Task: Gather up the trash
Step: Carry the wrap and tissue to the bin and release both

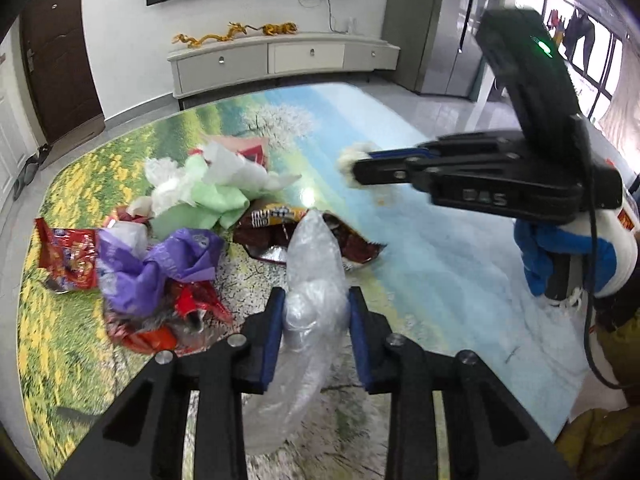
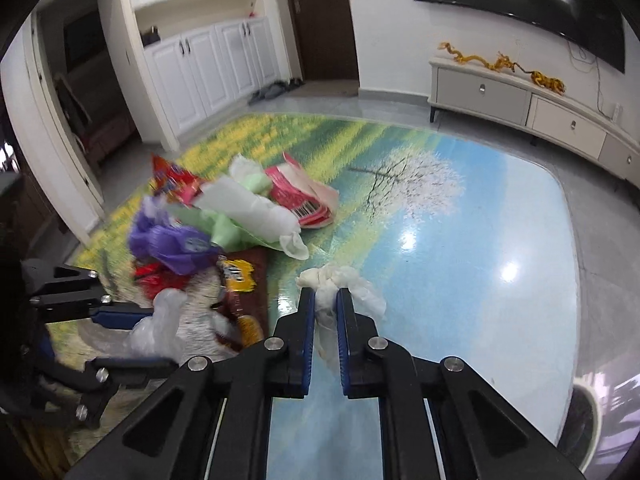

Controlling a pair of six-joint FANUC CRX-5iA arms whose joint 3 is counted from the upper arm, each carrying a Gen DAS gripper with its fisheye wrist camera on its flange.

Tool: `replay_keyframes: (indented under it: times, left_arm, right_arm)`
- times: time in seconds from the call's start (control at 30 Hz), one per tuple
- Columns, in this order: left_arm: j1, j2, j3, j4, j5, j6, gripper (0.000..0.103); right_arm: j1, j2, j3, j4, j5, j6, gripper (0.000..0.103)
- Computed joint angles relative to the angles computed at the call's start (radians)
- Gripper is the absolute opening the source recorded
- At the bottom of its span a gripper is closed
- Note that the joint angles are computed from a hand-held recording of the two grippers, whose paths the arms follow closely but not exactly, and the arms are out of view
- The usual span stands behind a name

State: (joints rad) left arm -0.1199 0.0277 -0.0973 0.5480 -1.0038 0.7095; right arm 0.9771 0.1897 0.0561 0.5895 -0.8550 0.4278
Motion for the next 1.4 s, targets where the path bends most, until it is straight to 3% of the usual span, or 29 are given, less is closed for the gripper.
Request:
replay_keyframes:
  times: [0.17,0.3,0.43,0.6,0.87,0.9,0.93,1.0,1.1,1.4]
  left_arm:
    - [-0.027,-0.016,0.046,0.02,-0.027,0.025,0.029]
    - [-0.106,0.019,0.134,0.032,-0.055,0.057,0.029]
    - [-0.208,0.098,0.248,0.029,-0.079,0.094,0.029]
    - [-0.344,0.26,0.453,0.015,-0.133,0.21,0.029]
    - [-0.49,0.57,0.854,-0.027,-0.235,0.413,0.033]
    - [-0.502,0.621,0.921,-0.03,-0.257,0.441,0.037]
    - [-0.508,0.651,0.96,-0.029,-0.269,0.455,0.05]
    - [-0.521,0.703,1.024,-0.03,-0.272,0.49,0.063]
    - [-0.529,0.753,1.087,-0.031,-0.292,0.526,0.065]
    - [-0.515,0.51,0.712,-0.057,-0.043,0.449,0.065]
  right_arm:
    - [0.039,-0.117,-0.12,0.134,-0.013,-0.143,0.01]
    - [0.073,-0.247,-0.24,0.23,-0.097,-0.295,0.01]
    - [0.11,-0.385,-0.352,0.257,-0.258,-0.423,0.01]
    - [0.122,-0.526,-0.469,0.199,-0.408,-0.538,0.011]
    - [-0.005,-0.632,-0.593,0.1,-0.373,-0.611,0.014]
    - [-0.022,-0.636,-0.6,0.091,-0.36,-0.61,0.015]
    - [-0.048,-0.643,-0.611,0.073,-0.337,-0.607,0.017]
    - [-0.077,-0.65,-0.624,0.053,-0.334,-0.604,0.041]
    - [-0.124,-0.647,-0.64,0.036,-0.313,-0.607,0.046]
    - [-0.019,-0.644,-0.627,0.114,-0.469,-0.691,0.046]
